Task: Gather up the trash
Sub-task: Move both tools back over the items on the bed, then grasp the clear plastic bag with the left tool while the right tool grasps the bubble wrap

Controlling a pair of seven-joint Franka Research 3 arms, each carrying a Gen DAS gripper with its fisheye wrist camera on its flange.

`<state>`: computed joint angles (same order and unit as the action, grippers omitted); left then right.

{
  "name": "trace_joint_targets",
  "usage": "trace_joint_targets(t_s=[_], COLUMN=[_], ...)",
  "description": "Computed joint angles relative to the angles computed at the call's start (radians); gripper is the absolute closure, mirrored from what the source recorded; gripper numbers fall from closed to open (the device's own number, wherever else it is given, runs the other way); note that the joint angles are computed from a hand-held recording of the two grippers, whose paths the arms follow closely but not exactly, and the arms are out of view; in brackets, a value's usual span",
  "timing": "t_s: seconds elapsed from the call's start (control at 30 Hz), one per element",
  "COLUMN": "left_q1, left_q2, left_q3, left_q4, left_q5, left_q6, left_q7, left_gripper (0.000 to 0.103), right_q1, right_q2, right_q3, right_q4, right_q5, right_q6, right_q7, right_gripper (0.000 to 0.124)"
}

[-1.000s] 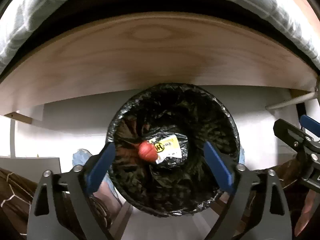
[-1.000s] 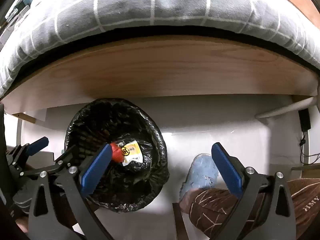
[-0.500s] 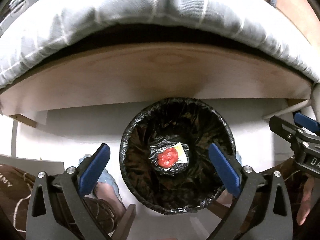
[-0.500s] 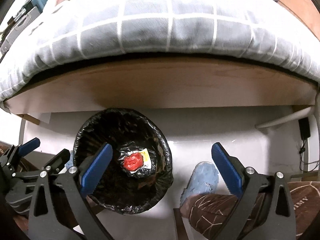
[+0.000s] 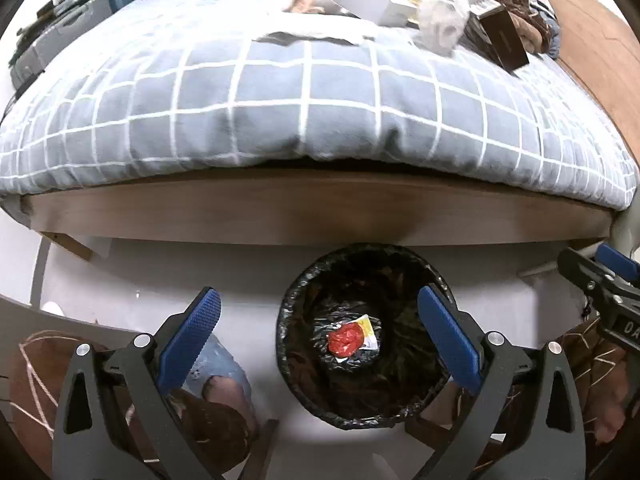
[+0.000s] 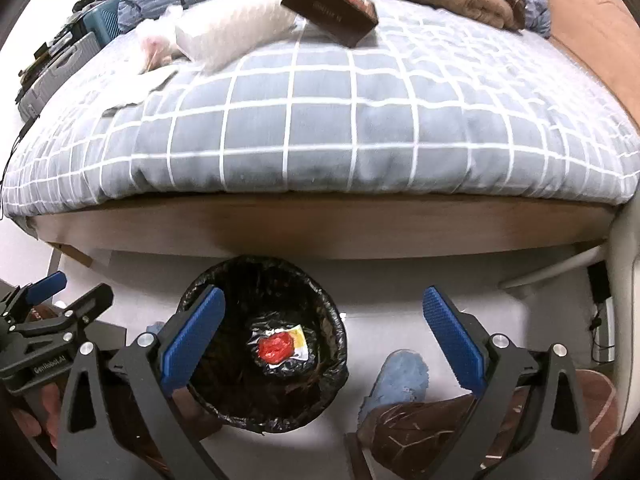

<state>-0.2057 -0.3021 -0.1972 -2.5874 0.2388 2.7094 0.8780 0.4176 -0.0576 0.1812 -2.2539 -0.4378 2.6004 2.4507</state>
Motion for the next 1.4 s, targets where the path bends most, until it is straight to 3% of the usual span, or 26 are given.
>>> trace_joint_targets(t_s=[0.3,0.5,1.0,1.4], left_q1=[0.022,0.061,0.134,0.142], left_q2=[-0.061,-0.021,0.320,0.556], left_q3=[0.017,0.035,0.059,0.071], left_q4=[0.041,0.138,0.539,0.837], left_q5=[0.005,0.014,0.054,0.048], left_q6=[-0.036,-0.050,-0.076,-0.116], left_q7=[0.021,0.040,0.120,0.165], left_gripper=[0.006,0.006,0.006,0.006], right_q1=[-0.011,-0.016,0.065,0.087], right_q2=[-0.030,0.002,0.304,0.546], right_q3=[0.012,0.004,-0.101,-0.168], right_q4=[0.049,0.145,0.592,0.901], right_q5=[-0.009,-0.013,0.022,0.236], right_q6=[-0.022,-0.037,-0.143,-0.170], right_q7=[-0.009,-0.034,-0.150,-0.227], right_gripper=[0.029,0.028,0.029,0.029])
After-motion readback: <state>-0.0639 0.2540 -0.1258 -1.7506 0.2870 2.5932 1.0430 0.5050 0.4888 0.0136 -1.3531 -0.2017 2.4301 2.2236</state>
